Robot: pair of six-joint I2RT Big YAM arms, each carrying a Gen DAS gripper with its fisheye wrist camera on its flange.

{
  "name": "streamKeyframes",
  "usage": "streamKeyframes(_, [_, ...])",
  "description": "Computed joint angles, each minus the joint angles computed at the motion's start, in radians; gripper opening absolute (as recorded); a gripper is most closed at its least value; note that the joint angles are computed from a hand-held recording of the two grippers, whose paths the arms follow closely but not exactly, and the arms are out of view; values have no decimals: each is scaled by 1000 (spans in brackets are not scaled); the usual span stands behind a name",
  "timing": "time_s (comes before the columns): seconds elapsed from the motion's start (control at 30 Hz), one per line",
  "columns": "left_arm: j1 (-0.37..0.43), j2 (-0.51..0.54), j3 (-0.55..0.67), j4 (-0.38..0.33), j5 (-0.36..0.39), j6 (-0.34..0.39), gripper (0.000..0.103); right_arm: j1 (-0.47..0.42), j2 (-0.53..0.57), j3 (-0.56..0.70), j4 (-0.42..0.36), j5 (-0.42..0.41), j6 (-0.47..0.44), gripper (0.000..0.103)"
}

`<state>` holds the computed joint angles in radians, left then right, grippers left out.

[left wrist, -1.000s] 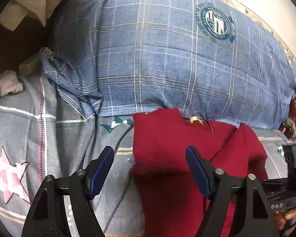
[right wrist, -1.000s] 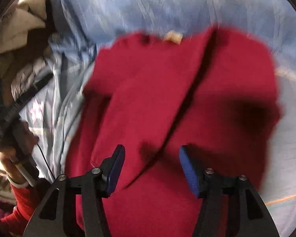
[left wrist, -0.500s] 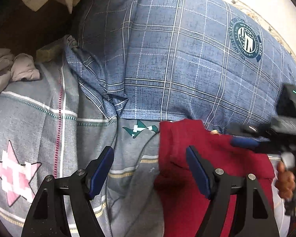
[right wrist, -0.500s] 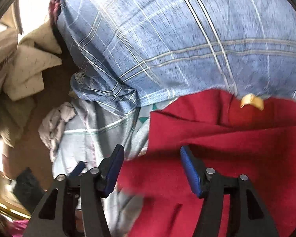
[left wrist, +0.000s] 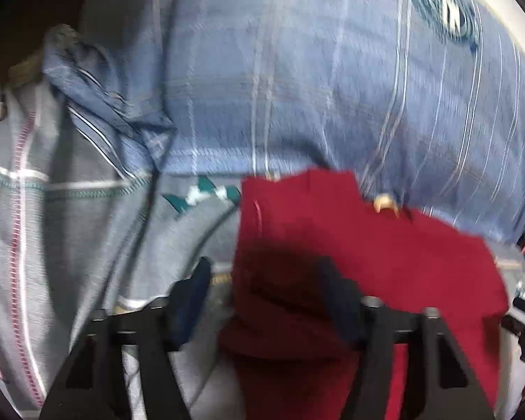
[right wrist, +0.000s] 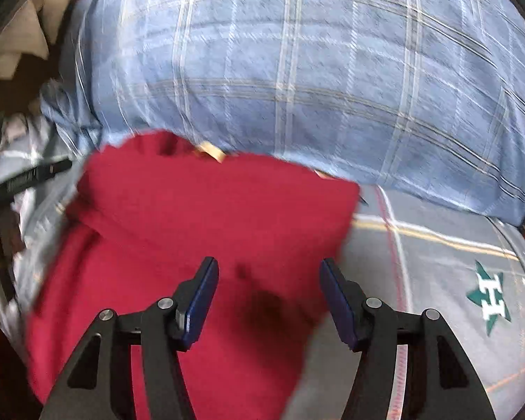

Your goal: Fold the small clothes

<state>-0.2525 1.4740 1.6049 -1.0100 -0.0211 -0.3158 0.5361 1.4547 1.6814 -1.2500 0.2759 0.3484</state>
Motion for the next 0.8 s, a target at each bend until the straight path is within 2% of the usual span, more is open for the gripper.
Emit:
streamKeyframes(0.1, [-11,12,8,9,-8,14,50,-5,10,-21,-18,43,-30,60])
streamKeyframes(0.17, [-13,9,8,18,-16,24,50,-4,19,-36,14,63,-63,59])
streamKeyframes(0.27, [-3,6,4,27,0,8,50,-2,36,-35,16,83,-77,37])
streamKeyframes(0.3, [0,6,4,28,7,0,50,-7,22,-53,43,103,-62,19])
streamKeyframes(0.33, [2,-2,-4,31,10,-3,51,-21,1,-76,69,91,-46,11])
streamKeyframes(0.4, [8,-20,-24,39,7,-8,52,-60,-36,-98,82,39,16,9])
streamKeyframes(0.43, [10,-25,-28,40,3,-11,52,-66,-42,-103,75,40,26,9])
streamKeyframes(0.5, [6,-40,-39,39,-6,-21,52,-79,-44,-118,34,55,41,9])
streamKeyframes(0.57, [2,-49,-45,37,-8,-24,52,-90,-52,-140,32,4,60,9])
streamKeyframes(0.6, [1,-52,-48,42,-12,-22,52,-89,-57,-137,27,-5,67,12])
streamKeyframes(0.67, [-6,-56,-48,43,-26,-23,53,-80,-82,-121,11,-33,94,22])
streamKeyframes(0.73, [-13,-51,-44,44,-38,-20,54,-74,-126,-124,51,-67,114,54])
streamKeyframes(0.77, [-18,-45,-42,39,-48,-16,54,-63,-135,-116,66,-50,121,59])
streamKeyframes(0.8, [-22,-37,-37,30,-63,-9,54,-53,-120,-83,57,-21,121,59])
